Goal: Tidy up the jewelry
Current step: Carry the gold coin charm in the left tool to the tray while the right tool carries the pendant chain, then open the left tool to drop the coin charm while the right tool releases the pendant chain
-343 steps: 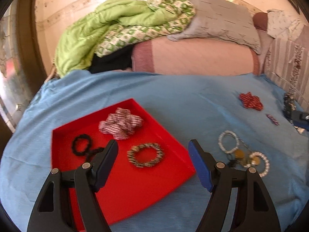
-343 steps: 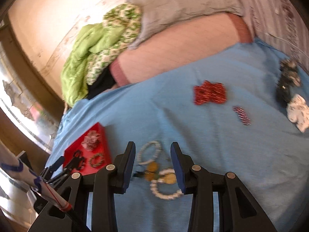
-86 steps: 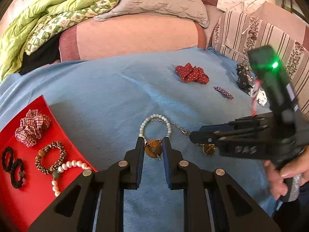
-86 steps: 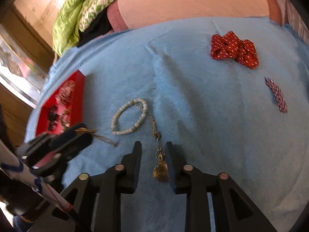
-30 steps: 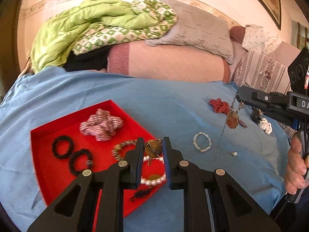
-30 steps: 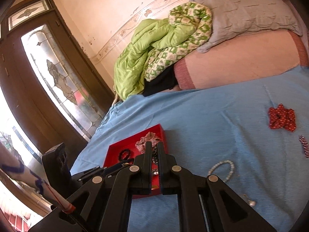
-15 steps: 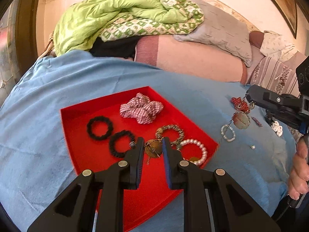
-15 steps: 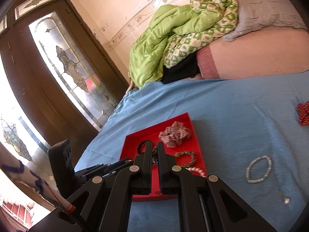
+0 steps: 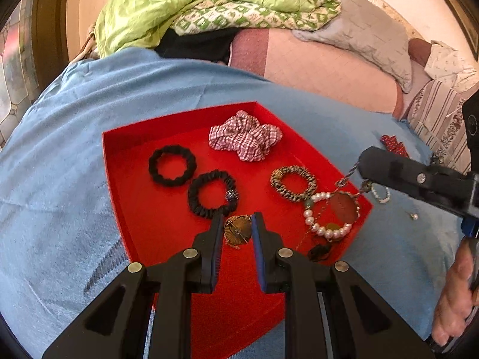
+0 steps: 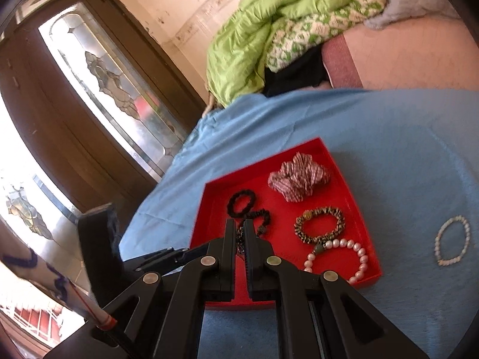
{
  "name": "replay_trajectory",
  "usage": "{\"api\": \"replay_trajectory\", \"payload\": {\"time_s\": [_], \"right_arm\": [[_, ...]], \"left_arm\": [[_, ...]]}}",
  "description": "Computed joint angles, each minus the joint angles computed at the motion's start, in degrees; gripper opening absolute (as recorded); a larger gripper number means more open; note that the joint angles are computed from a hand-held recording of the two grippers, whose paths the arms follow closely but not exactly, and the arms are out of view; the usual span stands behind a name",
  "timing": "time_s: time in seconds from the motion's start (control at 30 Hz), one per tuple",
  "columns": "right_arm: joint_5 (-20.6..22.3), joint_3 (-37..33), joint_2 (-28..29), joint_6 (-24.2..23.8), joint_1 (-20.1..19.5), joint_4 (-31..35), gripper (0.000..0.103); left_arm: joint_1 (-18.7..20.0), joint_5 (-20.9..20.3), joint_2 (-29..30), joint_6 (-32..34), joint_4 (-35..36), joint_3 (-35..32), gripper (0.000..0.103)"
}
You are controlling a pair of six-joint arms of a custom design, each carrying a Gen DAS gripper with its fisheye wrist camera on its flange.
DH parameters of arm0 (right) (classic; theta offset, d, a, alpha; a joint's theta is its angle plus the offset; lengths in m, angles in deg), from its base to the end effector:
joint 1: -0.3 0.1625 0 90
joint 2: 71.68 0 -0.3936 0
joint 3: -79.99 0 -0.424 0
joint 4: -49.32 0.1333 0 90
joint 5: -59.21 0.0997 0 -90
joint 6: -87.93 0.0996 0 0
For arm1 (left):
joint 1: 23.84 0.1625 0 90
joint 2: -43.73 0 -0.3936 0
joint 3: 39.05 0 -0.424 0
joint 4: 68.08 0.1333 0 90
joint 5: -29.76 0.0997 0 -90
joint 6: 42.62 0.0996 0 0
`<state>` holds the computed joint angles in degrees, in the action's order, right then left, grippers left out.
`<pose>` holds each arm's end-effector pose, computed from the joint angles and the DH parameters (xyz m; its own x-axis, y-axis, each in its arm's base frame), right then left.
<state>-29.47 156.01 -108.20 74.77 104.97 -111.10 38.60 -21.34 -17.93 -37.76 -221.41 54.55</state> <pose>0.3288 -0.7204 0.0928 -0.8894 -0.4466 0.0977 -0.4311 0.7479 -0.5048 -0.1374 -0.6865 0.2704 -0.8048 0.1340 -0.5783 0.4648 0.7481 -0.4736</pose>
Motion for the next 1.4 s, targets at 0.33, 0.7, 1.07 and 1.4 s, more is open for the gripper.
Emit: {"api": "replay_trajectory", "payload": {"time_s": [0.33, 0.7, 1.07, 1.4], "right_arm": [[-1.8, -4.6, 3.9, 2.4, -0.8, 3.3, 0.006], [-10.9, -7.2, 6.3, 0.5, 0.2, 6.2, 0.006], [-15.7, -8.1, 7.9, -3.3, 1.2, 7.2, 0.006], [-17.9, -8.4, 8.3, -5.1, 1.6, 8.2, 0.006]], "left_arm": [[0.4, 1.5, 2.2, -1.4, 2.3, -1.9, 0.018], [0.6, 3.9, 3.6, -2.7, 3.8, -3.2, 0.018], [0.5, 6.0, 3.6, -3.2, 3.9, -3.2, 0.018], [0.4, 6.4, 3.7, -3.1, 3.9, -3.2, 0.018]]}}
